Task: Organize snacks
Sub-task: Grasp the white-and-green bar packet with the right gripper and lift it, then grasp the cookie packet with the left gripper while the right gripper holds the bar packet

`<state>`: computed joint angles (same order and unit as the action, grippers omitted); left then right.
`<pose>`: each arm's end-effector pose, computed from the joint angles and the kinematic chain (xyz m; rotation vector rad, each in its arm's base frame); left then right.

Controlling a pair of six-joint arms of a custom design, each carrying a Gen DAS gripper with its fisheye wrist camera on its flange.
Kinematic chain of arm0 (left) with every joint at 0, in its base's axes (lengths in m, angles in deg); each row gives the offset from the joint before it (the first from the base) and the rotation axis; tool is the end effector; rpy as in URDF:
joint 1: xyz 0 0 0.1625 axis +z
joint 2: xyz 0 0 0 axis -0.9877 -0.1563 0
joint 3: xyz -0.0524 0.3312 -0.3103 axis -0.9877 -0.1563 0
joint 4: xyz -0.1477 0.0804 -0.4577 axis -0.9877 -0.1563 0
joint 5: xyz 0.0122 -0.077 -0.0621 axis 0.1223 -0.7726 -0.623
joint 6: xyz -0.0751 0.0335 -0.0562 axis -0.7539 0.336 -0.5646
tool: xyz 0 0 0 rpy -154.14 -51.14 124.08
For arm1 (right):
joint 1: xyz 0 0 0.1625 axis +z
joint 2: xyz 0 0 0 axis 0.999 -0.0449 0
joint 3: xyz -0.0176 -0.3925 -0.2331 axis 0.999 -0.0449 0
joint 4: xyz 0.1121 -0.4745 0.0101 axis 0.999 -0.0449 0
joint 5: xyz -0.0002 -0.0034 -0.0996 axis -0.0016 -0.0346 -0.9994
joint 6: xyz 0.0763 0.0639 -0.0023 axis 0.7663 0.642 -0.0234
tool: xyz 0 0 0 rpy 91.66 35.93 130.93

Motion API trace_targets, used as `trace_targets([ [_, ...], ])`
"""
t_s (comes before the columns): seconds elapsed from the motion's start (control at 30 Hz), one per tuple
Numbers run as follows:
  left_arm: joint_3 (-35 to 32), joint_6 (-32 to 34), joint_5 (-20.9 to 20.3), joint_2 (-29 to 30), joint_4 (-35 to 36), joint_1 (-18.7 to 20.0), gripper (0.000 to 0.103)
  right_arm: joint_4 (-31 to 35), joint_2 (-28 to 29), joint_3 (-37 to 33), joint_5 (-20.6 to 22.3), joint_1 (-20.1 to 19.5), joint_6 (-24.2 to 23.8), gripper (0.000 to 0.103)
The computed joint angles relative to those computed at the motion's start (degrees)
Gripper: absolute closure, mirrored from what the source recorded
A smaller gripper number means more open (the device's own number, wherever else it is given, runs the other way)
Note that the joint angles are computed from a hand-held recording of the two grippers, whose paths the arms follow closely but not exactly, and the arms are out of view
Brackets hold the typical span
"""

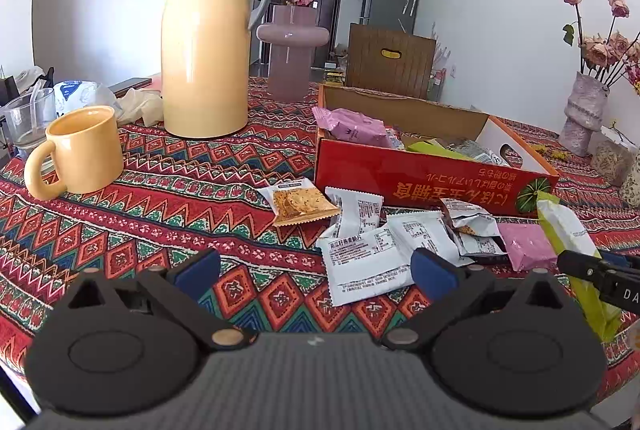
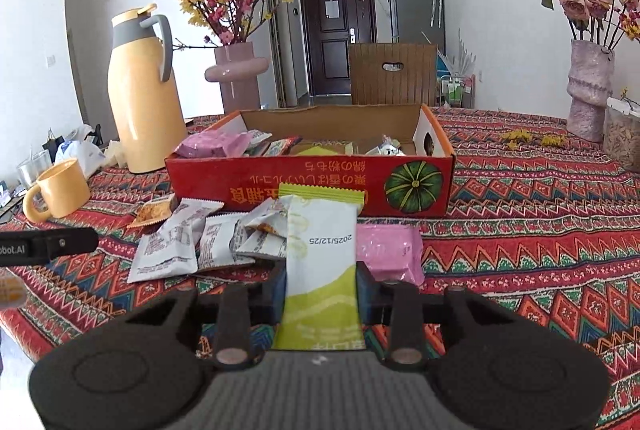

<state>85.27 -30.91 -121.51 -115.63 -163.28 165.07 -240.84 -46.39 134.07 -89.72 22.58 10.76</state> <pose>0.0965 -0.6049 0.2755 0.7629 2.3353 -1.0695 0.2600 -0.5201 -0.1226 0.2959 -2.1074 1.2933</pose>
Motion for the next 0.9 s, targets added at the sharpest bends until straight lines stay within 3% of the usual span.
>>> trace_targets([
  [0.57, -4.45, -2.60, 5.12, 4.45, -0.14, -1.39, 0.000, -2.52, -1.99, -1.49, 7.11, -4.43, -3.22, 0.070],
  [0.9, -8.14, -3.99, 8.57, 7.41, 0.80, -1.60, 0.000, -2.48, -2.19, -2.47, 8.87, -6.27, -3.26, 0.070],
])
